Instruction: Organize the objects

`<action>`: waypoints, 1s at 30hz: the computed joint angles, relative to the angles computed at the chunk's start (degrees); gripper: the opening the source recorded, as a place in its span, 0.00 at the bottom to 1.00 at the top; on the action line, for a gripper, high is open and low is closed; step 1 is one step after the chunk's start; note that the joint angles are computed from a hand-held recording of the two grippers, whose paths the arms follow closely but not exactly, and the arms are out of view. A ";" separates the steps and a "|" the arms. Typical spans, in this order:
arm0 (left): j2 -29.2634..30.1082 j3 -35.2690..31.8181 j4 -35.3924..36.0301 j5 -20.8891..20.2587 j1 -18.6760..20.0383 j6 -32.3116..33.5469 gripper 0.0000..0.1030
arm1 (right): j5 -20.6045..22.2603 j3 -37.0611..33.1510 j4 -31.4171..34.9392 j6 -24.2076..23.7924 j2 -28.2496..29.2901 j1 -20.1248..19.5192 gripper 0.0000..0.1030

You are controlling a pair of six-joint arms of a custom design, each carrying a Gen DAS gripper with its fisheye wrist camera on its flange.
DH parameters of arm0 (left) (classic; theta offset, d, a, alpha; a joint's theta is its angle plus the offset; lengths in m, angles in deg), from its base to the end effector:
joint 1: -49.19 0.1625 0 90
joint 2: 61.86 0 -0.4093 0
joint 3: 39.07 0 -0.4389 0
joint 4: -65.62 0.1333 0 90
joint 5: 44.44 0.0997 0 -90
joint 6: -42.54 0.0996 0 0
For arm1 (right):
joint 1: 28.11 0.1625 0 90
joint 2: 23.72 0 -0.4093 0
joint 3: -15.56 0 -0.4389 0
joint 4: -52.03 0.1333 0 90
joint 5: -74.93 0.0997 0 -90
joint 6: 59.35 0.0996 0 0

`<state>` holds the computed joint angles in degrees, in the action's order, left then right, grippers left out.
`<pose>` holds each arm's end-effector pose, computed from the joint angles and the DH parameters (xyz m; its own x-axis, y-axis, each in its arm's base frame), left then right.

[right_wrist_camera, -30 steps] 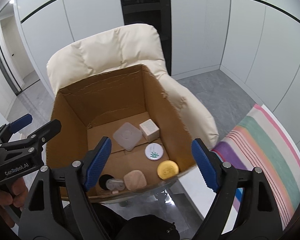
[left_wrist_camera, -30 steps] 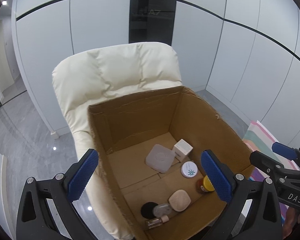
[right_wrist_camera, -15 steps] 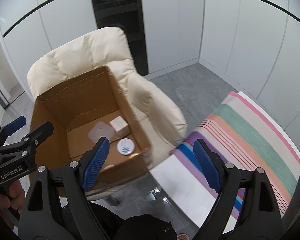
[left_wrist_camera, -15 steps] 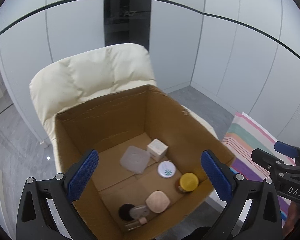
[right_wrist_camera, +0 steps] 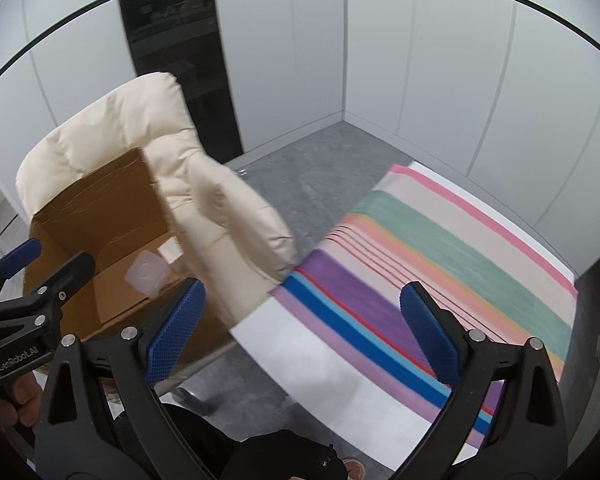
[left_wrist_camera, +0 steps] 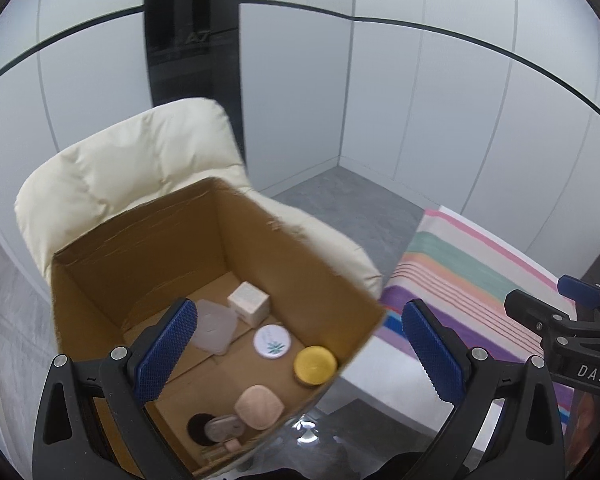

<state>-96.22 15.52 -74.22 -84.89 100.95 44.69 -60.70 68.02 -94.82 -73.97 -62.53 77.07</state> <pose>-0.3732 -0.8114 0.2348 -0.7216 0.1318 -0.6797 0.5656 0.6784 -0.4689 0.2866 -0.8193 0.3329 -0.7288 0.1022 0.6770 -0.3874 0.7537 -0.5309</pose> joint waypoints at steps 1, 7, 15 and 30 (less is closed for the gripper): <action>0.37 -0.30 0.04 -0.24 -0.19 0.12 1.00 | -0.35 0.53 -0.43 0.16 -0.43 -0.07 0.97; 2.38 -1.70 0.34 -1.99 -1.28 1.38 1.00 | -3.12 4.46 -3.91 0.40 -3.60 -0.67 1.00; 4.86 -3.60 2.09 -4.01 -2.42 2.33 1.00 | -5.60 9.30 -6.31 1.10 -7.83 -1.62 1.00; 0.54 3.00 6.07 -6.22 -5.45 -2.41 1.00 | -10.55 20.74 -10.95 2.29 -16.73 -0.28 1.00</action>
<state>-95.68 18.53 -68.15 -91.11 95.50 42.27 -71.25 88.76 -105.77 -71.69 -79.26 76.80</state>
